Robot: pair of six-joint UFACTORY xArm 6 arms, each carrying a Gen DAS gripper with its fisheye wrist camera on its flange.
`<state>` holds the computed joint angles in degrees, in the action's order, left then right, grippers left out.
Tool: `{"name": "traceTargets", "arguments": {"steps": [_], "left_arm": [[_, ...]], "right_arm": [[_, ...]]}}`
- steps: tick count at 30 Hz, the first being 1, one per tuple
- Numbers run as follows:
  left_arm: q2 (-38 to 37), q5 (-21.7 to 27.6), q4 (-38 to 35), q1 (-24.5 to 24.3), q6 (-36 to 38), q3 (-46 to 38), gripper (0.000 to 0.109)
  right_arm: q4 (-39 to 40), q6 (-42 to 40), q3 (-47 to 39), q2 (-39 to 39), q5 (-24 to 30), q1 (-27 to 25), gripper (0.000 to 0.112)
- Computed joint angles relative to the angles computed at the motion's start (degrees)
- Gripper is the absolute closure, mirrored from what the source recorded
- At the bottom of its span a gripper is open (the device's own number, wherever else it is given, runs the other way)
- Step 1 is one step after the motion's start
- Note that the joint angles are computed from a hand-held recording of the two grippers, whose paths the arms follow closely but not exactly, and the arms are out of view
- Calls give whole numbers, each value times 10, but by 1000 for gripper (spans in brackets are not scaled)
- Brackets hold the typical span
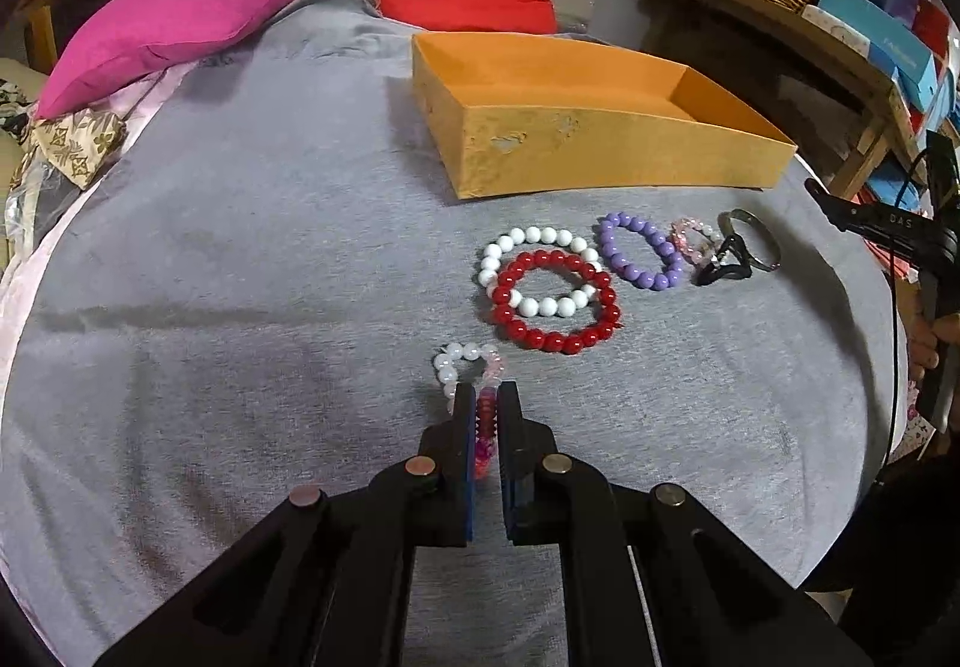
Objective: Organize jewelry
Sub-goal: 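Carry both held items into the orange box and open both tools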
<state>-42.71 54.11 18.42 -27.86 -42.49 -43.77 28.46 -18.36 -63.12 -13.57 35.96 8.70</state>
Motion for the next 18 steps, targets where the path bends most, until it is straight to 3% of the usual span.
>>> {"name": "traceTargets", "arguments": {"steps": [12, 18], "left_arm": [[-28, -62, -5, 13, 1, -10, 102], [2, -97, 5, 18, 3, -61, 102]], "right_arm": [[51, -29, -1, -13, -21, 13, 86], [108, -48, -26, 2, -21, 35, 86]]}}
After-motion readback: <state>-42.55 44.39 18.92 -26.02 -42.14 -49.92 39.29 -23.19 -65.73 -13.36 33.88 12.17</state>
